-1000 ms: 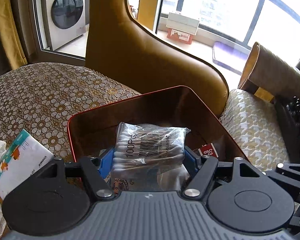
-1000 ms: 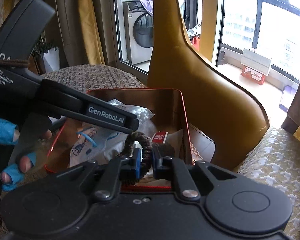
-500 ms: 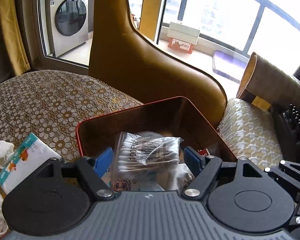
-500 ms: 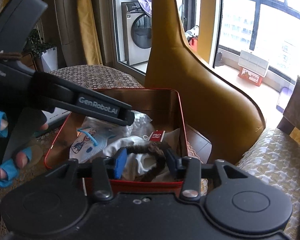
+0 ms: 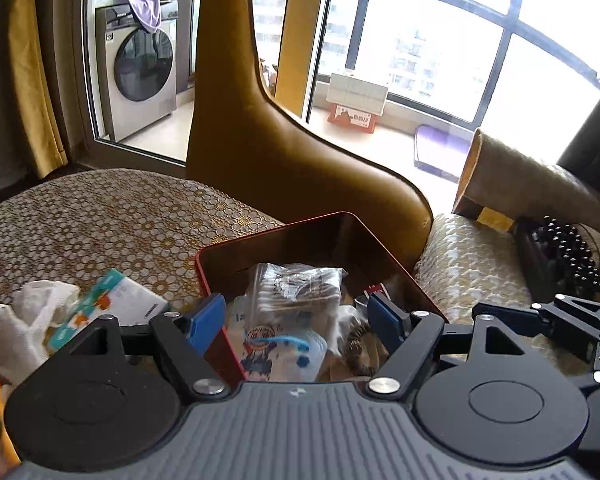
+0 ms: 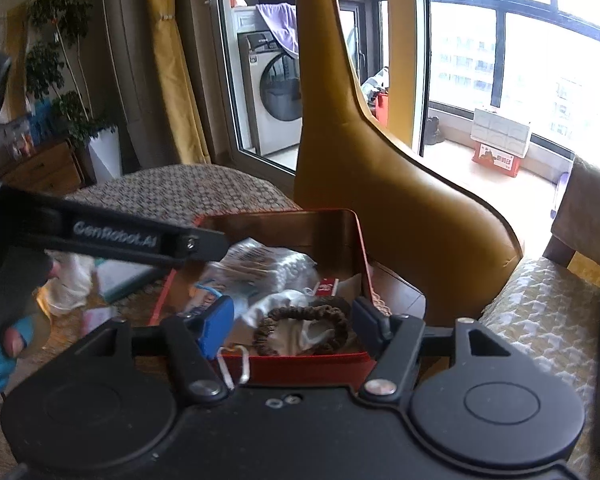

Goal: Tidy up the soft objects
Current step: 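Lift both open tools out of the box and move back over the table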

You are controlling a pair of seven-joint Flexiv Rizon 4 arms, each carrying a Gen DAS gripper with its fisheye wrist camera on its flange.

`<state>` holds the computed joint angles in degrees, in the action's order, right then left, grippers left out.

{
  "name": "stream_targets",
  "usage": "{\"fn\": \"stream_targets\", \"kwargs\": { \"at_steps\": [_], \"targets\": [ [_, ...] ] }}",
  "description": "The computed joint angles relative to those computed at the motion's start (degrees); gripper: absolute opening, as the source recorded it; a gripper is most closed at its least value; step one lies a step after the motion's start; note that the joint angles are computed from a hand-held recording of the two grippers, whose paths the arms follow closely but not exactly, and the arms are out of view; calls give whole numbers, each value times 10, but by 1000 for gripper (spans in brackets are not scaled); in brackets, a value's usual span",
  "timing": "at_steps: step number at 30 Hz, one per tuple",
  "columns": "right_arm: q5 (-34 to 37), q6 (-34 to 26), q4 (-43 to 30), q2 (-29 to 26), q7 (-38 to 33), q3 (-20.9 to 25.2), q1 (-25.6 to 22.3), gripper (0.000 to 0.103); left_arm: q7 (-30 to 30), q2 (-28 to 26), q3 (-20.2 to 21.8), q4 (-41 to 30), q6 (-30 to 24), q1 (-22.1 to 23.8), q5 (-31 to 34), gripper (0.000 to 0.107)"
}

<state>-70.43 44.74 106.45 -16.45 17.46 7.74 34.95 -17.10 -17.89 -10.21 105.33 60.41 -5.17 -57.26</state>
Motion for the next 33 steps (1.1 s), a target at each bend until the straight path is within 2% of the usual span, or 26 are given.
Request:
{"fn": "stream_targets", "kwargs": {
  "at_steps": [5, 9, 13, 15, 18, 20, 30, 33],
  "targets": [
    [-4, -9, -8, 7, 12, 8, 13, 66, 21, 43, 19, 27, -33, 12, -22, 78],
    [-10, -22, -21, 8, 8, 13, 27, 72, 34, 72, 40, 44, -47, 16, -34, 78],
    [-8, -37, -41, 3, -5, 17, 43, 73, 50, 95, 61, 56, -73, 24, -45, 78],
    [-9, -43, -51, 0, -6, 18, 52, 79, 59, 107, 72, 62, -89, 30, -49, 78],
    [-16, -45, -64, -5, -7, 17, 63, 82, 58, 121, 89, 66, -118, 41, -46, 78],
    [-17, -46, -78, -13, -12, 15, 72, 84, 63, 129, 99, 68, -140, 51, -54, 85],
    [-22, -21, -129, -50, -24, -1, 103, 97, 93, 144, 140, 66, -210, 104, -46, 86],
    [-19, -10, -145, -62, -35, -7, 112, 101, 105, 145, 147, 69, -226, 119, -50, 94]
  ]
}}
